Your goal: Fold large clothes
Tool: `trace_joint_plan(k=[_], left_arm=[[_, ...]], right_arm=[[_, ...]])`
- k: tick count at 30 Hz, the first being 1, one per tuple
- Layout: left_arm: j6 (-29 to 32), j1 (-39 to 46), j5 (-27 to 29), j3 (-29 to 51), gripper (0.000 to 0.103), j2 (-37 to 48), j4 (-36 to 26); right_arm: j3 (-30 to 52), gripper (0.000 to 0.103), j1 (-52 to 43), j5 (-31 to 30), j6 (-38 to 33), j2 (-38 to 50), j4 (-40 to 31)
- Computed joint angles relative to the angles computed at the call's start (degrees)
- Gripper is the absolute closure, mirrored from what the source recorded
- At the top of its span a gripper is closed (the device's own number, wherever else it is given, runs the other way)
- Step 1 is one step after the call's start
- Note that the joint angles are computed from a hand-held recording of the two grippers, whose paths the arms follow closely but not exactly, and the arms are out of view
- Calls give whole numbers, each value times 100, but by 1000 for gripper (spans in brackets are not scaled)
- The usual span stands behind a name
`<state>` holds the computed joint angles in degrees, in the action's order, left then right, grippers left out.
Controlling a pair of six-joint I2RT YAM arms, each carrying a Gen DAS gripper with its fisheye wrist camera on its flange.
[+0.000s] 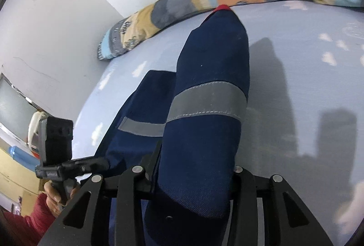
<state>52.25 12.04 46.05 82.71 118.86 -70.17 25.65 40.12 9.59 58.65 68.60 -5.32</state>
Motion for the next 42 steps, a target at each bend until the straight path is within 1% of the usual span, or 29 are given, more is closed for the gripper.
trace_joint_plan(k=[1, 3, 4, 5, 7, 9, 12, 14, 15, 16, 17, 19, 20, 22, 23, 24, 26, 27, 28, 29, 30, 32, 34, 36, 37, 38, 40, 41, 42], left_arm=[[-260, -167, -174, -333, 38, -129, 505], [-715, -436, -316, -652, 38, -262, 1099], [-854, -494, -414, -666, 38, -202, 1247], [-962, -525, -459, -620, 37, -140, 1269], [-1130, -453, -438, -468, 37, -26, 1197], [-1270, -296, -501, -583, 37, -247, 1366], [-1564, -215, -591, -1352, 37, -1126, 2145], [-1585, -239, -650, -2016, 37, -1840, 2681], [-1603, -280, -741, -2463, 37, -2307, 3064], [-1553, -316, -803, -2897, 37, -2762, 3321], [-1686, -497, -886, -3347, 37, -3235, 3582], [-1693, -750, -1096, -4217, 37, -4207, 4013], [-1722, -908, -1219, -4508, 37, -4543, 4197], [-1758, -1304, -1566, -5076, 37, -5138, 4508], [-1792, -1562, -1782, -5333, 37, -5574, 4325], [-2073, -1874, -2187, -5567, 37, -5722, 4597], [-2164, -2031, -2484, -5690, 35, -5561, 4708], [-2401, -2223, -2650, -5703, 34, -5378, 4827], [-2514, -2307, -2630, -5696, 33, -5118, 4967], [-2404, -2104, -2600, -5643, 32, -5072, 4911], [-2510, -2186, -2650, -5671, 30, -5048, 5045], [-2786, -2559, -3014, -5880, 27, -5191, 5387], [-2791, -2510, -3087, -6038, 27, -5441, 5447], [-2905, -2480, -3144, -6293, 28, -6113, 5236], [-3098, -2599, -3217, -6418, 31, -6579, 5076], [-3082, -2517, -3189, -6519, 31, -6849, 4979], [-3164, -2312, -3021, -6740, 29, -7958, 4405], [-3133, -2221, -2931, -6858, 29, -8365, 4164], [-3116, -2163, -2939, -6937, 29, -8792, 3876]], right_arm=[[-196, 64, -119, -115, -3, -196, -35], [-578, 58, -401, -272, 108, -394, 55], [-815, 56, -565, -386, 294, -369, 230], [-996, 49, -748, -583, 433, -370, 374], [-1411, 47, -830, -562, 851, -1094, 245], [-1303, 45, -503, -99, 1059, -1853, -646], [-655, 45, 582, 1024, 1595, -2388, -2272], [-145, 45, 1644, 1807, 2240, -2168, -3015], [111, 47, 1987, 2010, 2445, -1941, -3265], [495, 48, 2485, 2269, 2819, -1504, -3616], [830, 48, 2846, 2434, 3145, -1049, -3863], [1225, 57, 3448, 2601, 3725, -479, -4265], [1369, 64, 3630, 2581, 3902, -204, -4281], [1565, 68, 3868, 2539, 4210, 276, -4240], [1619, 71, 3973, 2519, 4318, 487, -4111], [1633, 72, 4038, 2461, 4377, 625, -3990], [1634, 72, 4044, 2185, 4405, 1007, -3733], [1555, 72, 4038, 2045, 4452, 1121, -3533], [1399, 72, 3983, 1932, 4486, 1288, -3222], [1307, 75, 3881, 1780, 4479, 1360, -3080], [1258, 77, 3784, 1745, 4481, 1300, -3036], [1063, 78, 3564, 1648, 4460, 1151, -2806], [1084, 77, 3420, 1526, 4179, 1280, -2726], [1331, 77, 3496, 1611, 4203, 1476, -3006], [1487, 76, 3638, 1779, 4340, 1591, -3215], [1636, 75, 3848, 2010, 4545, 1656, -3449], [1879, 73, 4292, 2461, 5017, 1722, -3853], [2035, 73, 4544, 2681, 5432, 1832, -4135], [2151, 73, 4609, 2691, 5630, 1966, -4261]])
